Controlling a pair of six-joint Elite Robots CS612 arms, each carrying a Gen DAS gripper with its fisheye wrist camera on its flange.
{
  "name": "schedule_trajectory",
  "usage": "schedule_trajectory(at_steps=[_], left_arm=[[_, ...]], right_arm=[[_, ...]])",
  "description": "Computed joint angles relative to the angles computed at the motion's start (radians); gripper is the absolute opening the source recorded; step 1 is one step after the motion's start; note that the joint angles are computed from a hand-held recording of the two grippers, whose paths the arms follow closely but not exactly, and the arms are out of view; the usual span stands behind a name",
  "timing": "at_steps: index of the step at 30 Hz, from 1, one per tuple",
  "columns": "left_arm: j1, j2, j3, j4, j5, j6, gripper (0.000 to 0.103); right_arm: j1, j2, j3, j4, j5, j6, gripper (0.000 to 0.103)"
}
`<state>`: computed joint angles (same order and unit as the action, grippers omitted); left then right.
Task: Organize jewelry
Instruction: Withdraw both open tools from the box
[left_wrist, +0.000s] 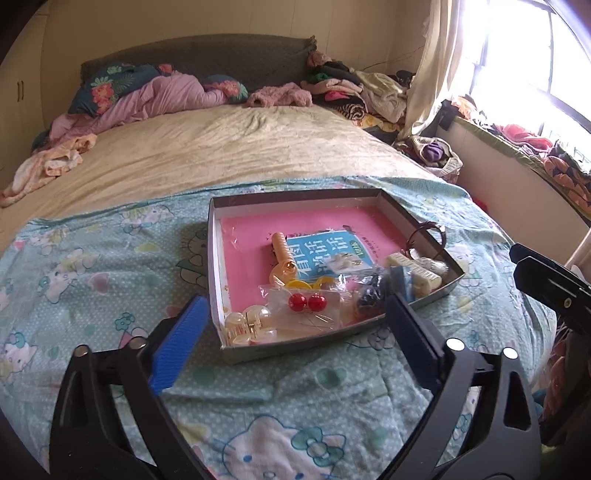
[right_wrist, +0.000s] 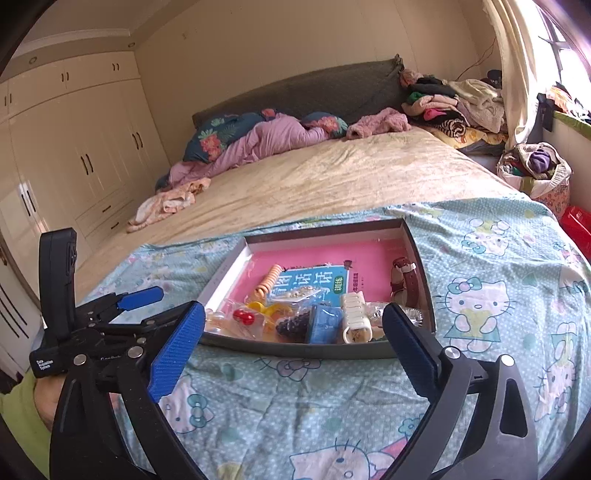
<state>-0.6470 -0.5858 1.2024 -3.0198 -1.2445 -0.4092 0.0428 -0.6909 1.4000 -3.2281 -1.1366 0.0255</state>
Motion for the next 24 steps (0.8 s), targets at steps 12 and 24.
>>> schedule_trajectory(at_steps=[12, 24], left_arm=[[-0.033, -0.057, 0.121, -0.054, 0.02, -0.065, 0.093], [-0.048, -0.064, 0.163, -0.045, 0.02, -0.116, 0.093]], right_arm=[[-0.003, -0.079, 0.135, -0.071, -0.02, -0.083, 0.098], [-0.003, -0.094, 0.202, -0.071, -0.05, -0.097, 0.098]])
